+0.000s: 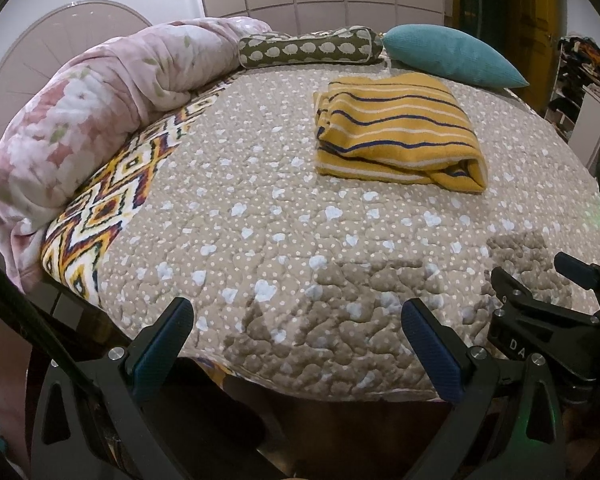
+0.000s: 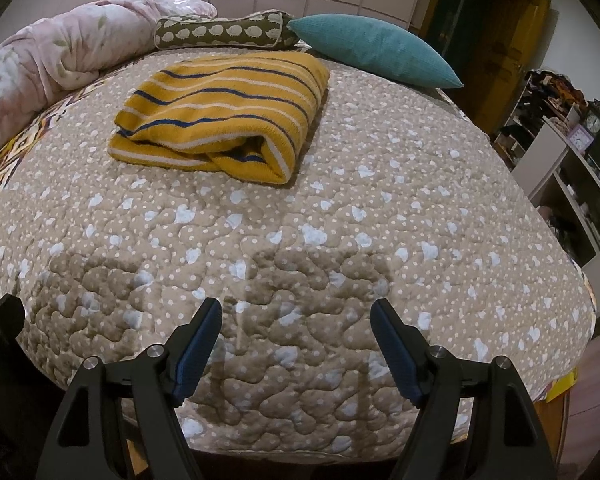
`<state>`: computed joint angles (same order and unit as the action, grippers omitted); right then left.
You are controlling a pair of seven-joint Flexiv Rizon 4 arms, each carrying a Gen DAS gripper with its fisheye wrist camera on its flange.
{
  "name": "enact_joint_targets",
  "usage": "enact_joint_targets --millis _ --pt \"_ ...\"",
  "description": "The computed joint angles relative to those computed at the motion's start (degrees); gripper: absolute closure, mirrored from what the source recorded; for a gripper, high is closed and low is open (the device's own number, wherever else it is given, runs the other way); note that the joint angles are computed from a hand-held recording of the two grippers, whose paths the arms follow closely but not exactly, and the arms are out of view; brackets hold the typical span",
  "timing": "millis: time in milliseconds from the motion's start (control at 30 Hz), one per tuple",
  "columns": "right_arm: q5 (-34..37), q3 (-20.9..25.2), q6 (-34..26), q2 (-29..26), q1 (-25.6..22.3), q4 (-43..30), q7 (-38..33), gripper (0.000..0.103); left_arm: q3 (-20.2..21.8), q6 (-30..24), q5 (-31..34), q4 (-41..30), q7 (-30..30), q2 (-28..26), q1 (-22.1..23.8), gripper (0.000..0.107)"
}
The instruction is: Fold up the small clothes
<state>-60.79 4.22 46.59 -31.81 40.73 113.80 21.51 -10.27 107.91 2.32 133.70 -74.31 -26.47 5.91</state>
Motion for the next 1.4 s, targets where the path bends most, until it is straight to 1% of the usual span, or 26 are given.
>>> enact_joint_targets --millis 200,333,1000,1400 --pt "0.3 0.1 0.2 -0.3 0.0 -0.2 -0.5 0.022 -2.4 -2.1 0.4 -0.2 0.1 -0.1 2.3 0.004" --pt "0.5 0.0 0.1 -0.4 0.1 -0.2 -0.6 0.022 -2.9 -3.0 -0.2 -0.3 0.4 -0.2 2.7 0.004" --pt "1.1 -0.3 0.6 -0.9 0.3 -0.5 -1.2 0.021 -3.5 -4.3 -1.7 -0.4 1.5 -0.7 2.8 0.004" --pt "1.1 -0.4 1.3 -1.2 0.3 -0.4 -1.5 0.021 -4.4 -5.6 -2.4 -0.6 2.1 -0.9 3.7 0.004"
